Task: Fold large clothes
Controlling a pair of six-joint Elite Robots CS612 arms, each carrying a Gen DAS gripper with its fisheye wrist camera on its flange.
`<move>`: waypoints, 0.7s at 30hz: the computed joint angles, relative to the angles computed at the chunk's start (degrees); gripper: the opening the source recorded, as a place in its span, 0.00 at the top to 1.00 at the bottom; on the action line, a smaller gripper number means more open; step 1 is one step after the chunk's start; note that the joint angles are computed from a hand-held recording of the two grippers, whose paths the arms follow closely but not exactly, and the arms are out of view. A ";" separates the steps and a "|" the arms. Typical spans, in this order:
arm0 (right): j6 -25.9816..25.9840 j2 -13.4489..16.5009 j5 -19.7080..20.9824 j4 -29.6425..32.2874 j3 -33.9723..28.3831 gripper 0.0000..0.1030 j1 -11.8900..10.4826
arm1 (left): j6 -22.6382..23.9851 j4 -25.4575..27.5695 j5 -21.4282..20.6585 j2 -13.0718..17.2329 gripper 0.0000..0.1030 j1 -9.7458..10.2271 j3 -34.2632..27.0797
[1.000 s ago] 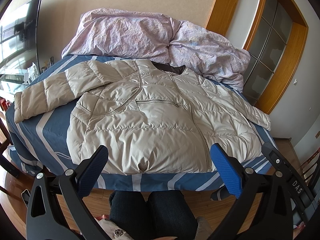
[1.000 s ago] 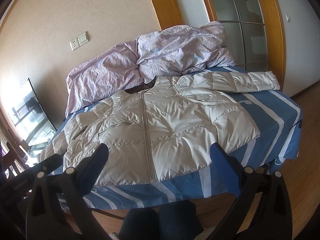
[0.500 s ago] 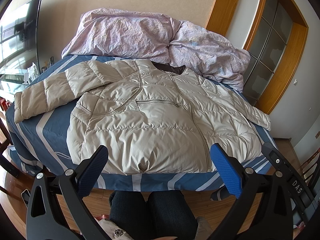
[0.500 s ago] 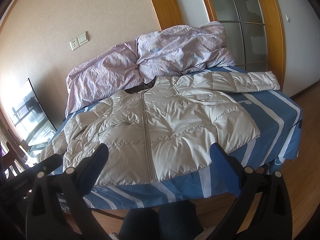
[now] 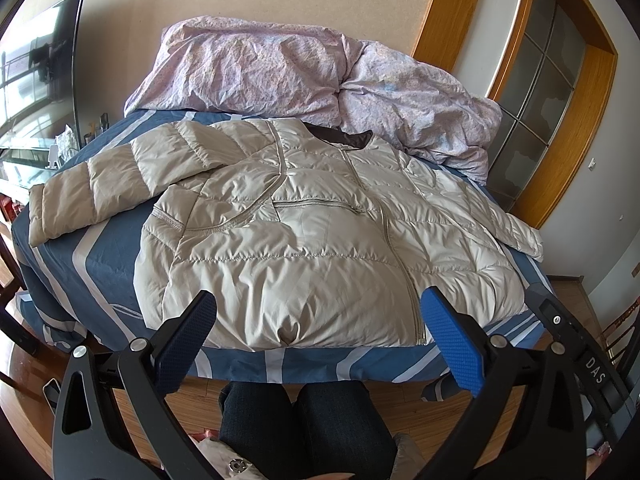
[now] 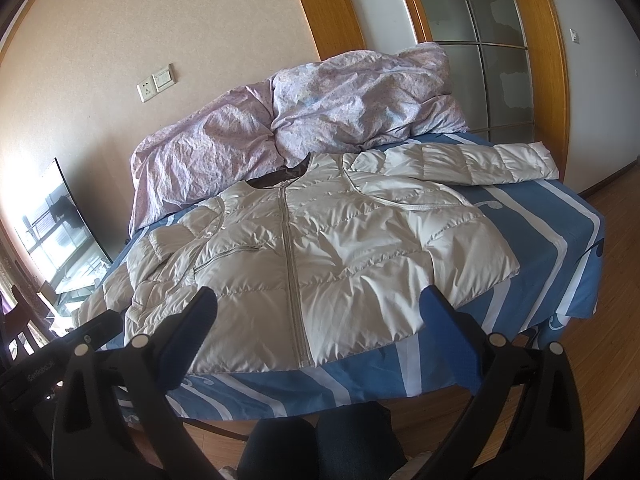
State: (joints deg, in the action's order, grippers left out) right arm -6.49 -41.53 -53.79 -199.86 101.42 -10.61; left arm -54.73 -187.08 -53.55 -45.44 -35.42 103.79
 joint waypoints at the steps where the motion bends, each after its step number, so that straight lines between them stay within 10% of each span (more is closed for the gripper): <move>1: 0.09 0.04 -0.11 0.16 -0.11 0.02 0.04 | -0.01 0.03 -0.01 0.00 0.01 0.01 -0.01; 21: 2.36 7.13 -0.83 21.79 -19.29 0.02 0.76 | 3.02 0.99 -5.98 3.05 0.01 5.47 -6.03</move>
